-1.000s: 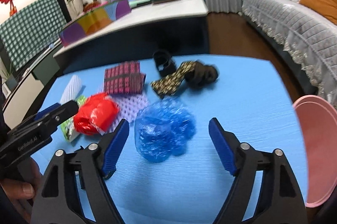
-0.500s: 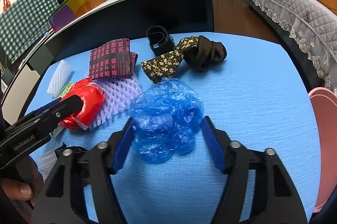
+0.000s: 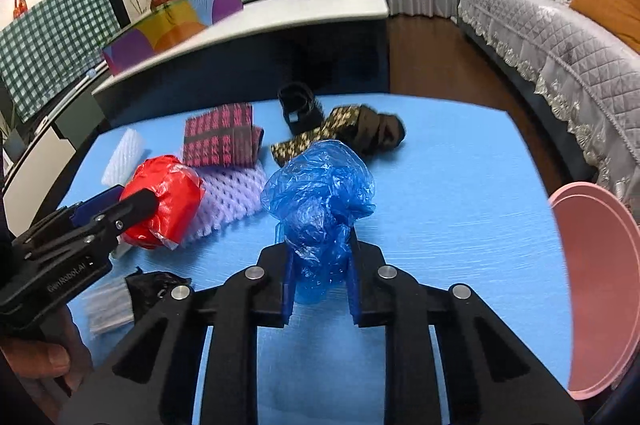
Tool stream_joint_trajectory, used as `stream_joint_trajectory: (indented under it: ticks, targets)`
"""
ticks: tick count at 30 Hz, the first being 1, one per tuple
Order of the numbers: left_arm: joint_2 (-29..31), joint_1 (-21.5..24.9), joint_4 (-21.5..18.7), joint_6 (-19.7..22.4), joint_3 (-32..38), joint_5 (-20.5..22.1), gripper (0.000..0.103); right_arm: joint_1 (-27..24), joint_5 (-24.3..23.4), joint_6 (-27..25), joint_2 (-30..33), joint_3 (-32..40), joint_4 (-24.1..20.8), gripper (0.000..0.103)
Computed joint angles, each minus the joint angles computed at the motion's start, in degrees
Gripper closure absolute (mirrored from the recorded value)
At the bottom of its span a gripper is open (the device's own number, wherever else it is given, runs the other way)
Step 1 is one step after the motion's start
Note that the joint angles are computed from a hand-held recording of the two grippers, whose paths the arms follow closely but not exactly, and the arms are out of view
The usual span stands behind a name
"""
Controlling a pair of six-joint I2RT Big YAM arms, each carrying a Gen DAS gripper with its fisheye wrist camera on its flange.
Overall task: Collect trash
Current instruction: 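Grasp the red crumpled bag with the left tool while the right tool grasps the blue plastic bag, then carry the red and blue bags over the pink bin with both tools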
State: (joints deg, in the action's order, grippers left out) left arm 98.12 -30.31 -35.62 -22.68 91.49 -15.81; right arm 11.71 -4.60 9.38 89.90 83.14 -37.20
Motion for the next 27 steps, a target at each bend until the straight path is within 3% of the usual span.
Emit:
stream_joint_trajectory:
  ticks: [17,27]
  targets:
    - [-4.7,-3.7,2.9,1.2,-2.9,-4.1,0.053,-2.5,4.0,0.1,-10.1,-7.1,4.0,0.082]
    - [-4.6,-5.6,3.0,1.9,-1.7,-4.5,0.053,-5.3,3.6,0.5,-13.9,-9.5,4.6,0.082]
